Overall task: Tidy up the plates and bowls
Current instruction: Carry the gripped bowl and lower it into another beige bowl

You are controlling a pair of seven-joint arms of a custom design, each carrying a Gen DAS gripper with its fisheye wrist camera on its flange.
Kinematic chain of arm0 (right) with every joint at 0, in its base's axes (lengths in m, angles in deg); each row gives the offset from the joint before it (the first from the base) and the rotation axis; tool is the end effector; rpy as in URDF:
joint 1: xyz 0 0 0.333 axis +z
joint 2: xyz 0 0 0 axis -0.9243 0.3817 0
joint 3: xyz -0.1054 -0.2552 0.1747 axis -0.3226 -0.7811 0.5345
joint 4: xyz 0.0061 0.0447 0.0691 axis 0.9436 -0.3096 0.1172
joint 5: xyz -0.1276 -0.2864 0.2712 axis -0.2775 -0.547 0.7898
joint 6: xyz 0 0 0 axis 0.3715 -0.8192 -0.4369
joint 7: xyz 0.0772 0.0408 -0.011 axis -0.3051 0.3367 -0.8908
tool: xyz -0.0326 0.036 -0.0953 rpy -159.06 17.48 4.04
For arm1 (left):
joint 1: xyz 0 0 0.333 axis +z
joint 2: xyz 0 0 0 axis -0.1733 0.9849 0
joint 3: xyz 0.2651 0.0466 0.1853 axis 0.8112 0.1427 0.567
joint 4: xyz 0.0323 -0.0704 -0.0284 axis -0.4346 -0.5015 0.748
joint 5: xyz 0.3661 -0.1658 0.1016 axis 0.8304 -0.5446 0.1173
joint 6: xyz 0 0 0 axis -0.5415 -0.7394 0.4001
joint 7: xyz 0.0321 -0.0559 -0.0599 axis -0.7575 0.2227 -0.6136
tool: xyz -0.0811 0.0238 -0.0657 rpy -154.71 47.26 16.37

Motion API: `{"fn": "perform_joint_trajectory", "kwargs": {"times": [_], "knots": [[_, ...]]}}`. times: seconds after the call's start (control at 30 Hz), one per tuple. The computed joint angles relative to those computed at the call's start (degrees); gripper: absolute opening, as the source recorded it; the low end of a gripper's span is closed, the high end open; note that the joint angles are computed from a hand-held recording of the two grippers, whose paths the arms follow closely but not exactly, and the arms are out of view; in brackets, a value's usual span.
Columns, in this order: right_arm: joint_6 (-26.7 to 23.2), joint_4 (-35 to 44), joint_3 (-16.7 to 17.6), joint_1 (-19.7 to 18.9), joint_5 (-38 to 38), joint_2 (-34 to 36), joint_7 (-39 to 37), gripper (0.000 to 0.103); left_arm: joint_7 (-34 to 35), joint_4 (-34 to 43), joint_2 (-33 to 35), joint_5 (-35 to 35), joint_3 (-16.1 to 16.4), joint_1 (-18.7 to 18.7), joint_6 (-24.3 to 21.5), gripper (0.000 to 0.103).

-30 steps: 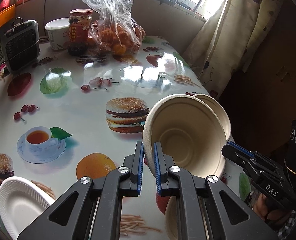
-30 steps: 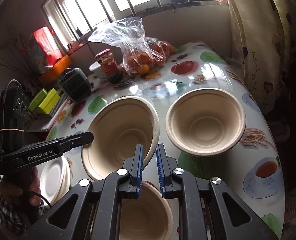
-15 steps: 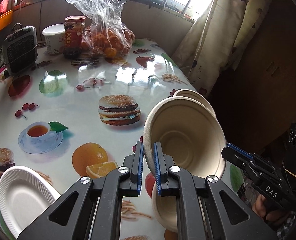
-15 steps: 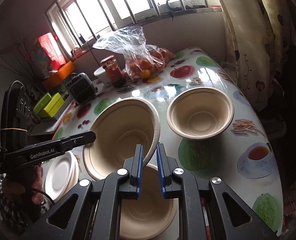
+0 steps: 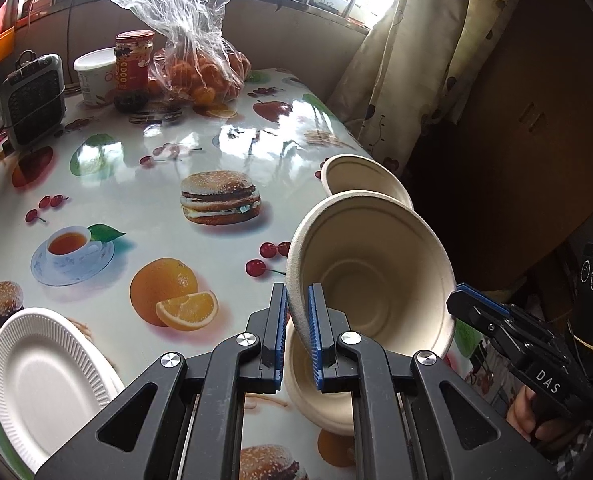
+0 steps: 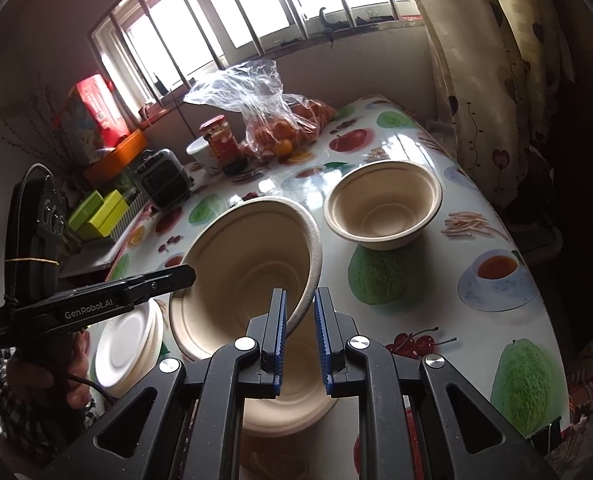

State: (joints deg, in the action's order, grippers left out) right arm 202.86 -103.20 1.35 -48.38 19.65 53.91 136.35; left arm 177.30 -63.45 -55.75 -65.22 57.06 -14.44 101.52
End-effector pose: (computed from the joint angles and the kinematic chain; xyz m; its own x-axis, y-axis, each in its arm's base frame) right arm 0.4983 0.3133 0.5155 -0.0273 -0.9325 -0.3601 -0.6816 0.2809 -0.6757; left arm 0.5978 -0.1414 0.5284 -0.4840 -0.8067 0.3391 -0.7948 0.2431 -0.5561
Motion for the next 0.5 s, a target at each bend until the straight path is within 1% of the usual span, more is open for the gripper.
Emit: {"fn": "perform_joint_trajectory", "kwargs": {"times": [0.17,0.5], "knots": [[-0.11,-1.87,0.65,-0.32,-1.64,-1.48,2.6,0.015,0.69,-1.58,-1.13,-0.38,0.09,-0.16,-0.46,0.011],[0.06,-3.92,2.0,-0.84,-1.8,-2.46,5.08,0.015,1.0,-3.65,-2.38,-0.04,0.52,-0.57,-0.74,0.011]]}}
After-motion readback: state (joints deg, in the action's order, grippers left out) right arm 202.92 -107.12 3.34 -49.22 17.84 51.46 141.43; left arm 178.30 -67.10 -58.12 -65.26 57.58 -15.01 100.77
